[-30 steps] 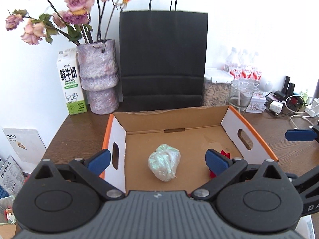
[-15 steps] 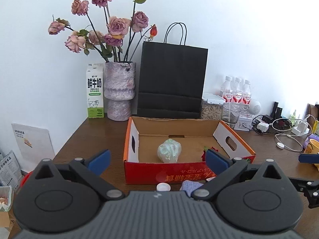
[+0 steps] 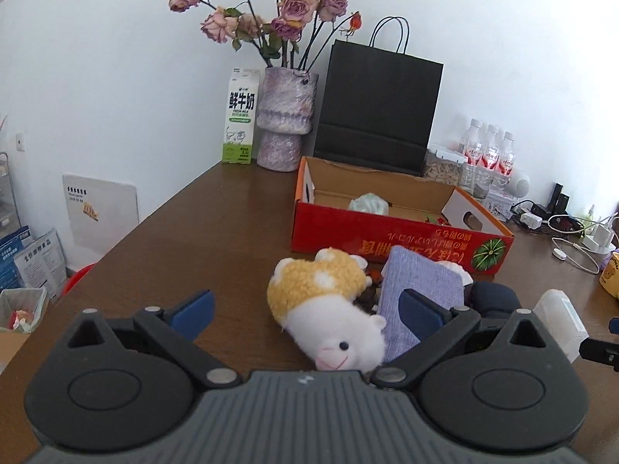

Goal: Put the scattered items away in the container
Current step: 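Grasp the plush hamster with the left gripper while the right gripper grasps the clear container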

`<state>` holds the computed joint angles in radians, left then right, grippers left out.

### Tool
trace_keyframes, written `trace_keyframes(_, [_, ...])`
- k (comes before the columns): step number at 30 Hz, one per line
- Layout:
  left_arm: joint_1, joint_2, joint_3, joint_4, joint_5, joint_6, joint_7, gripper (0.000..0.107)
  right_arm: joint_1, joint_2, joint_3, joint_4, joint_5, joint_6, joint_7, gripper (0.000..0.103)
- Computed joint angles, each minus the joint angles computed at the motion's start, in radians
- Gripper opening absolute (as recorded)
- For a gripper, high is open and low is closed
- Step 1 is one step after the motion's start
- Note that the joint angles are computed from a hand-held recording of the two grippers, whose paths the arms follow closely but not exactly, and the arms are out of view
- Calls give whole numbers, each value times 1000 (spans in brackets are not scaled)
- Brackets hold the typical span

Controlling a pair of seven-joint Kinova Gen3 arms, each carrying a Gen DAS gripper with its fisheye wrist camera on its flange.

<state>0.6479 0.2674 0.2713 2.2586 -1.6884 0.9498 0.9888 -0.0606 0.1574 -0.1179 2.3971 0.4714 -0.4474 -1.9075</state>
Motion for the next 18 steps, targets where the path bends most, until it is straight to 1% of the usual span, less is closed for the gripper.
trace_keyframes(2, [11,-3,5,5,42,13,-17,103,-12,-5,20,11,15,-4,-12,103])
trace_keyframes(3, [18,-3,5,5,56,21,-20,103,-22,-6,29,17,-2,-5,1,103])
trace_keyframes(4, [23,-2,4,9,60,25,-10,103,-14,-4,20,20,-24,-5,14,103])
trace_keyframes(6, [18,-4,1,18,43,6,22,103,-1,8,9,17,-34,-2,5,103])
trace_keyframes(12, [-3,13,-3,7,11,-47,45,103,-26,39,6,7,-102,12,38,103])
trace_keyframes(15, [-14,28,-7,-14,2,-63,31,103,-51,53,9,-8,-155,32,81,103])
trace_keyframes(18, [-29,35,-14,-32,2,-91,12,103,-45,67,-9,-23,-153,46,81,103])
